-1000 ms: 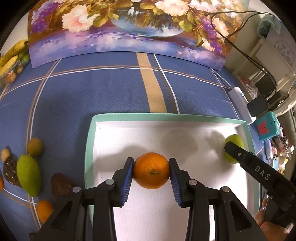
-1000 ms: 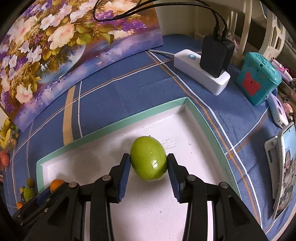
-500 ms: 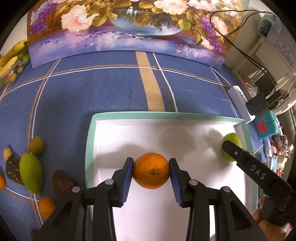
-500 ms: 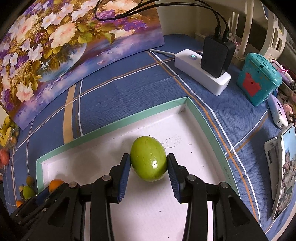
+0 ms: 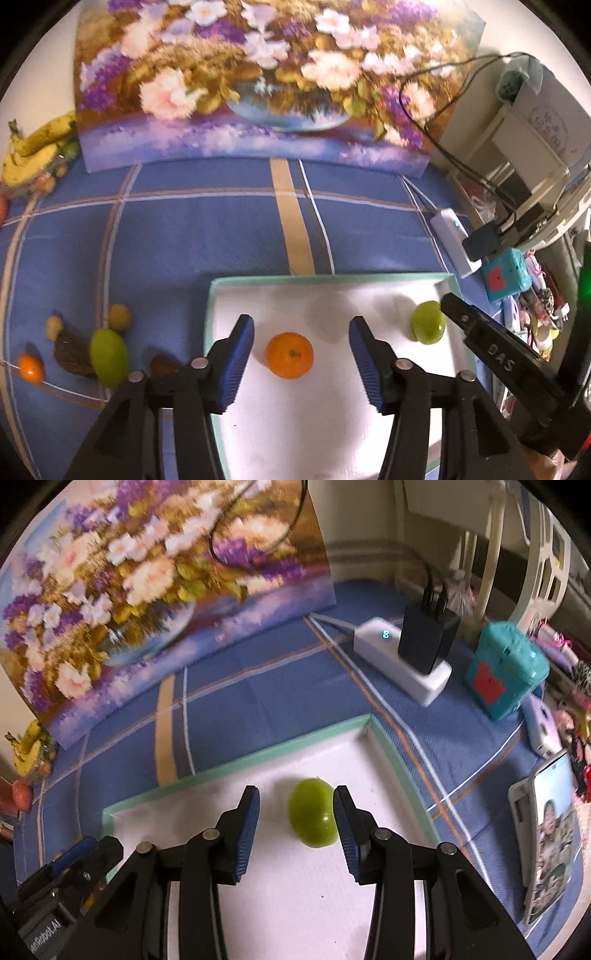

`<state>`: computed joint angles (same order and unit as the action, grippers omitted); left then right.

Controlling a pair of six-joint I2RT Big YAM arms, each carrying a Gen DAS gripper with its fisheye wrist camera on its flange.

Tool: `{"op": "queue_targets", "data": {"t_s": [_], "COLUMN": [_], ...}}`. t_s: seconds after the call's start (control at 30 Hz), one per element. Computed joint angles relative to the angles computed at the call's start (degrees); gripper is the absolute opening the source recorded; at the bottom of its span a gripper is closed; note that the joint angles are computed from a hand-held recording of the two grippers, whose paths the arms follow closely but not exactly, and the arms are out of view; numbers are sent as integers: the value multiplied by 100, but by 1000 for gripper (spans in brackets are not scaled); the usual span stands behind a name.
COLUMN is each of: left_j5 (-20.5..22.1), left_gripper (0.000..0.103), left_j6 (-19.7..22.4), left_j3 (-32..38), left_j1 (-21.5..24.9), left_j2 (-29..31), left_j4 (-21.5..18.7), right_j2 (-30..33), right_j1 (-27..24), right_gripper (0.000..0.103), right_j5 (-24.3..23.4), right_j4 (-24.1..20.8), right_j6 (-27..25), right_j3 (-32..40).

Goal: Organize fruits
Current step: 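Open the right tool to drop the lime while the left tool releases the orange in the tray, then withdraw both open tools from the tray back toward the fruits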

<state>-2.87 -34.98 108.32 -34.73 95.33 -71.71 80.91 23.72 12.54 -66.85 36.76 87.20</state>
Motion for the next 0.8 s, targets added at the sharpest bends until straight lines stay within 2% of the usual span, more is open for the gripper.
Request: {"op": "queue_targets", "data": {"t_s": [0.13,0.2,0.27,0.33,0.37,0.47,0.8], "left_j5": [-287,-479,-628,-732,-788,-915,-1201], "left_gripper": [78,85,94,100,102,103,103], "left_j6": [-73,-115,-200,-288,-324,-413,-400], "left_j3": [70,111,66,4,-30,-128,-117], "left_j1": [18,26,56,93,115,171,199], "left_j2": [-57,-42,-54,-78,-90,-145,-195], "left_j4": [-137,-276,-367,-406,-412,-432,-400], "right_j2": [-56,-75,-86,-67,-52,-29,58], "right_j1": [74,107,133,136,138,143,155], "right_gripper": [44,65,75,75,76,90,90], "right_j5": [147,196,257,273,258,216,15], "right_j4": [-72,-89,-89,-121,-139,-178,-12], "right_j6": [-89,-130,-150,-191,-212,-251,-356], "right_j3": [116,143,146,157,155,126,58]}}
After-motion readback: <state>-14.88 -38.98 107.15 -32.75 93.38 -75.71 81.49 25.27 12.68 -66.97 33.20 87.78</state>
